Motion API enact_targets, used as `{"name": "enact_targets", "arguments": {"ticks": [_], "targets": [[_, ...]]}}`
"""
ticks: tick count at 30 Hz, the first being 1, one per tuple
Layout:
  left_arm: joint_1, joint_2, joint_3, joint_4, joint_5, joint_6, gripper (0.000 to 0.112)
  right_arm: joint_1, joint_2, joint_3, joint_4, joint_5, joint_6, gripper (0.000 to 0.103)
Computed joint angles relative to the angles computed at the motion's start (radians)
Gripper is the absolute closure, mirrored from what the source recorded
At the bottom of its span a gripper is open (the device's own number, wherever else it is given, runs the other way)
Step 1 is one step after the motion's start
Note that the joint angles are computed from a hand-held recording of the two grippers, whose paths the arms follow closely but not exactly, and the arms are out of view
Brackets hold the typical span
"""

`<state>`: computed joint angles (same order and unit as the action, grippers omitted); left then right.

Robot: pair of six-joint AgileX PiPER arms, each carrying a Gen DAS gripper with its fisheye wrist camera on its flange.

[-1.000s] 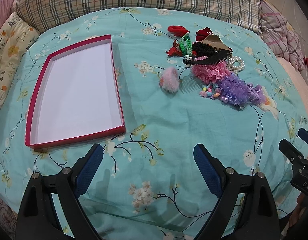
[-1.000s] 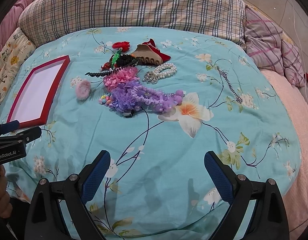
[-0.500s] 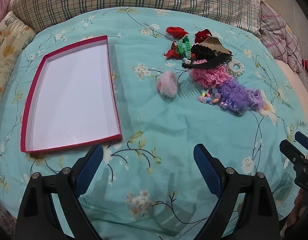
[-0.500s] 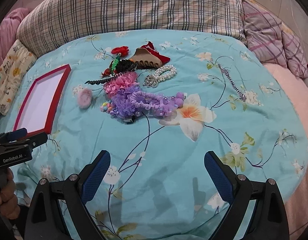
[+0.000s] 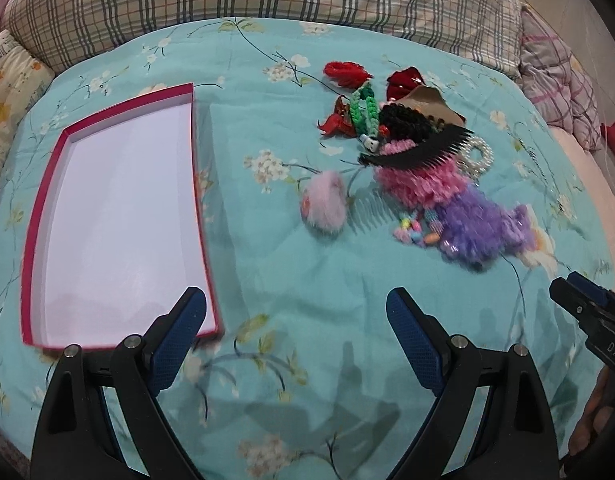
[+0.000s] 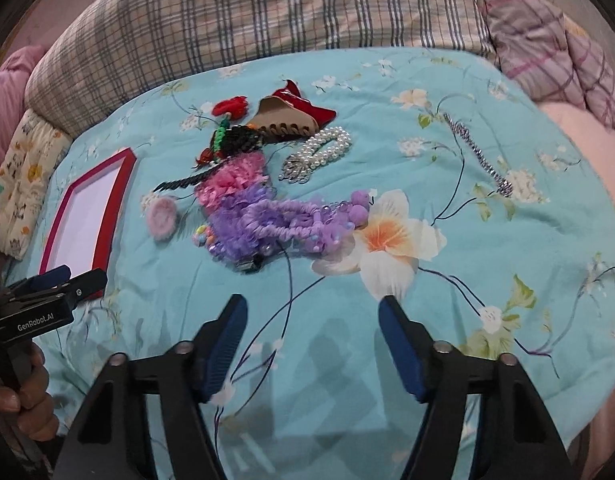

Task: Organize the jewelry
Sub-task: 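Grasp the pink pom-pom with the left tool while the right tool grasps the purple scrunchie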

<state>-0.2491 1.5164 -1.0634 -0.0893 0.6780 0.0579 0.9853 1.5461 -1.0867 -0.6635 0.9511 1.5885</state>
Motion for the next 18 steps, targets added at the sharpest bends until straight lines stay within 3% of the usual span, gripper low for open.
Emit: {"name": "enact_targets", "arguments": {"ticks": [11,18], "targets": [[0.000,0.213,-0.193,-0.077,0.030,0.038,0.020,-0.176,0.042,0.020,-0.014,-0.185,-0.055,0.041],[-0.025,0.323,-0.284,-0.043,0.023,0.018,0.024,-0.262,0.087,0.016,0.012,-0.278,-0.106,0.042]]}}
